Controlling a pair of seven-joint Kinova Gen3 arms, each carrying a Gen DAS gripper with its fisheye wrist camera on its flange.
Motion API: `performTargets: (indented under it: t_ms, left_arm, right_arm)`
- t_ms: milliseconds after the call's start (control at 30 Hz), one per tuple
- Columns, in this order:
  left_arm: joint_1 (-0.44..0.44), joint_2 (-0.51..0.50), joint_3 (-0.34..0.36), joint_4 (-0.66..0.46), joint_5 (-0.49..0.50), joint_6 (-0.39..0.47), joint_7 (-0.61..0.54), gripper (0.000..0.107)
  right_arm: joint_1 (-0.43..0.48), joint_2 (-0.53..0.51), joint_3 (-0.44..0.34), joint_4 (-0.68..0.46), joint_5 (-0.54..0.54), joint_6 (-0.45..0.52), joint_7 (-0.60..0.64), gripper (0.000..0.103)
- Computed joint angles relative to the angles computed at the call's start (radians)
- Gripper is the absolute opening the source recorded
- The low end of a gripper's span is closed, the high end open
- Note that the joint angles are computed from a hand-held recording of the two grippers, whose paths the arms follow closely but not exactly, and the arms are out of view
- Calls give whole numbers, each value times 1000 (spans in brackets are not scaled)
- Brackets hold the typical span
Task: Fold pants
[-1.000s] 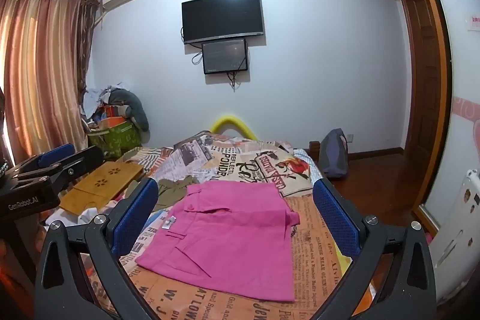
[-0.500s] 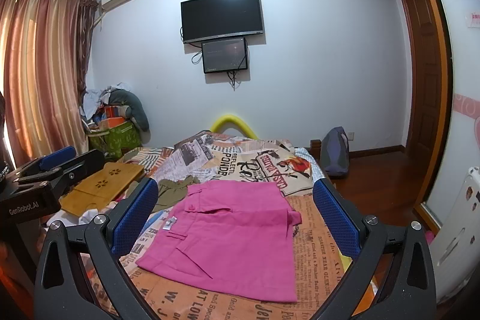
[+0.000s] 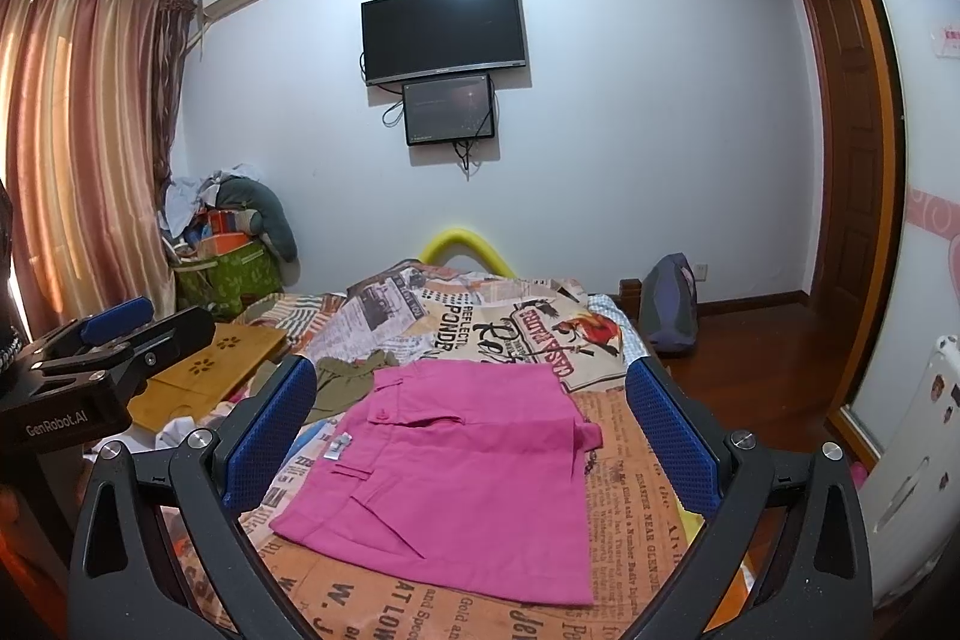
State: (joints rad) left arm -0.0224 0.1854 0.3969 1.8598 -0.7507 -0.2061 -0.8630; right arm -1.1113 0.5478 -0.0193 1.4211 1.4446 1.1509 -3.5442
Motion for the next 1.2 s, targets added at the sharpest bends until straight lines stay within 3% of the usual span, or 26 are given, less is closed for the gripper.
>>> performTargets:
  t_ms: [300, 433, 1200]
  left_arm:
    - [92, -8, -95, 25, 143, -31, -134, 103]
    - [105, -9, -107, 30, 180, -37, -170, 103]
    - [109, -27, -111, 40, 201, -45, -198, 103]
  right_arm:
    - [0, 1, 1, -1, -2, -1, 0, 103]
    - [-1, 4, 1, -6, -3, 1, 4, 103]
    - [-2, 7, 5, -9, -3, -1, 3, 103]
